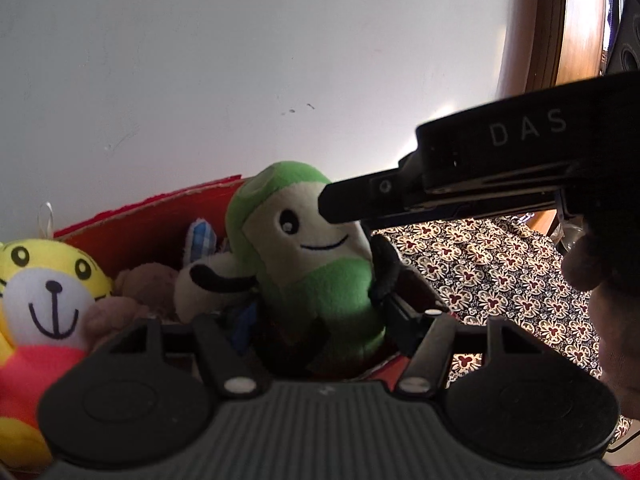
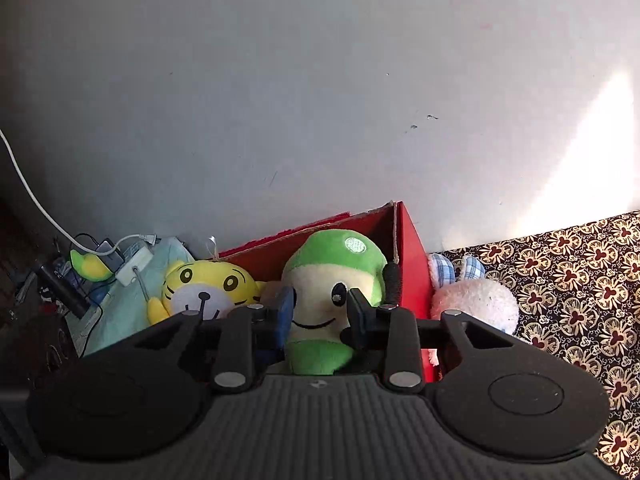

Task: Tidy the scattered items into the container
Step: 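Lower the green bean plush into the box beside the tiger plush, then open both grippers to release the green bean plush in the box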

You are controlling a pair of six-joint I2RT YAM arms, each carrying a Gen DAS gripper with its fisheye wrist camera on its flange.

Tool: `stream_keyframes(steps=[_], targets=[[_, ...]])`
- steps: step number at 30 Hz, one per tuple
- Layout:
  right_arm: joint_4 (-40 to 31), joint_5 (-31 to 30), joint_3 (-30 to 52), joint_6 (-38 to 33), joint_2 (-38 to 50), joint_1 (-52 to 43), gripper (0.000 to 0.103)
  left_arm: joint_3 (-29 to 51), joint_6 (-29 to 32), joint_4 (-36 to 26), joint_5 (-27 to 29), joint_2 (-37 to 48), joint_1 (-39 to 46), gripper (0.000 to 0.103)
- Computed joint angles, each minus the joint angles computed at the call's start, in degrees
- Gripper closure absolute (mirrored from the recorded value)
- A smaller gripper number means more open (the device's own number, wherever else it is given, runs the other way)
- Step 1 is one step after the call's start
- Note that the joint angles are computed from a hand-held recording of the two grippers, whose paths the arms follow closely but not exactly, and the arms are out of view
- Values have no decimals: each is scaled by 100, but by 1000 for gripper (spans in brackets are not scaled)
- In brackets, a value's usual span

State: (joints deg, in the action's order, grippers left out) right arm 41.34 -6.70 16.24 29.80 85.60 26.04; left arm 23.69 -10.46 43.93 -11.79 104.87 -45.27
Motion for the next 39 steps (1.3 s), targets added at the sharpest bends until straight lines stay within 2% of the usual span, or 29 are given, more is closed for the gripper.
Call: stream_keyframes(steps=[2,5,8,10,13,16,17,19,23,26,30,34,39], targets=[[-15,15,151,-77,174,125,69,61,60,57,-179,130,-92,39],[-290,316,376,-127,344,250,69,32,9,110,-100,133,-24,40],[-782,550,673,-103,559,278,68,-157,53,333,-291,24,-100,39],[-774,568,738,-75,733,243,68,-317,57,542,-419,-87,-157,38],[-686,675,787,-172,877,282,68,-443,-34,737,-311,-157,-132,35],[-853,933,966,-495,971,432,67,-170,-93,629,-106,121,-57,35],[-809,885,954,-457,981,392,67,-58,-99,580,-116,235,-62,36],[-572,509,775,-217,922,173,60,73,-146,628,-18,434,-14,36],[91,-189,266,172,742,-290,61,116,-269,836,318,587,150,28],[485,-528,-70,296,598,-550,65,187,-383,866,496,704,284,27],[461,-814,-129,221,572,-649,72,285,-558,868,586,841,375,27],[571,-1062,-210,297,604,-748,73,282,-680,871,560,865,353,27],[280,-1158,-285,286,325,-781,73,246,-821,738,554,836,357,27]])
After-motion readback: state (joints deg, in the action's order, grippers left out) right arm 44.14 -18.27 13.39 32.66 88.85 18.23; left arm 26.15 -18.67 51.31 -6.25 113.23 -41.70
